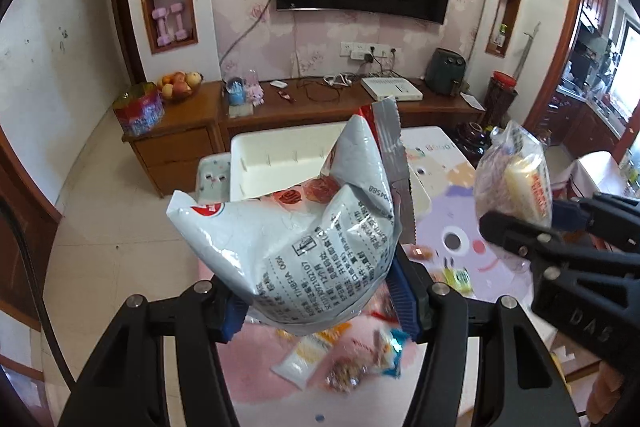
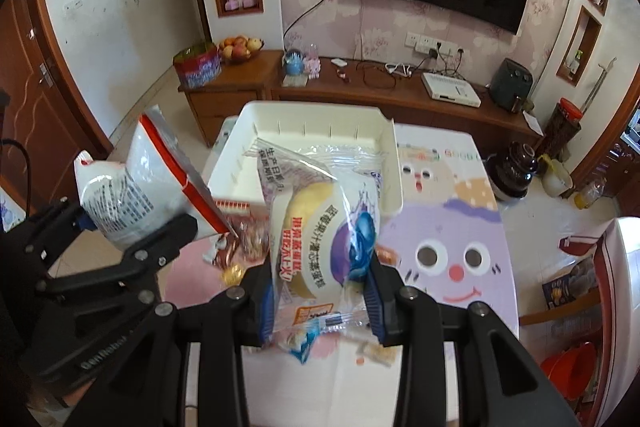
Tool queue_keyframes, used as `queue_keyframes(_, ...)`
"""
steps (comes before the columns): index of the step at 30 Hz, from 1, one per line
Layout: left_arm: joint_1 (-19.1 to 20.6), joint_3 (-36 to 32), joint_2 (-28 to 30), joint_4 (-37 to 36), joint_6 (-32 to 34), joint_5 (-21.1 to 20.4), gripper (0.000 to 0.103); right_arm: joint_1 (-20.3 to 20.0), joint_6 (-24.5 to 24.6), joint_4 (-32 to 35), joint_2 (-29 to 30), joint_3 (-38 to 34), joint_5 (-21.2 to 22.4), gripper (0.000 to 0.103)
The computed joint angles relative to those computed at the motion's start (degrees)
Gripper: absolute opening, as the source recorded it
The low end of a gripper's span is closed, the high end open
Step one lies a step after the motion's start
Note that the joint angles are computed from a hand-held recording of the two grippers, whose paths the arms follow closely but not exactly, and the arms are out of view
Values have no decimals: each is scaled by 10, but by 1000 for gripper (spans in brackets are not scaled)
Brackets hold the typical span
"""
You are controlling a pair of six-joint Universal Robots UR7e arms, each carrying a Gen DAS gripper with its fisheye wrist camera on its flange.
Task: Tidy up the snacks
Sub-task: 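Carry the chip bag and bun over the white tray with both tools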
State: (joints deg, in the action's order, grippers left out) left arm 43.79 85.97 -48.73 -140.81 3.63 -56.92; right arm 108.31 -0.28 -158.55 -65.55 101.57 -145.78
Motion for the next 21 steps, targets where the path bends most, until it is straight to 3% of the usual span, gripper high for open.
queue_keyframes(4, 7, -57, 45, -4, -2, 27, 58, -14, -30, -8, 18, -43, 12, 37)
queue_keyframes(9, 13, -139, 107, 0, 4, 65, 58, -52, -58, -6, 43, -108, 57, 37)
queue_keyframes(21, 38, -365, 281, 62, -10, 123, 58, -127, -77, 48, 88, -200, 115, 37)
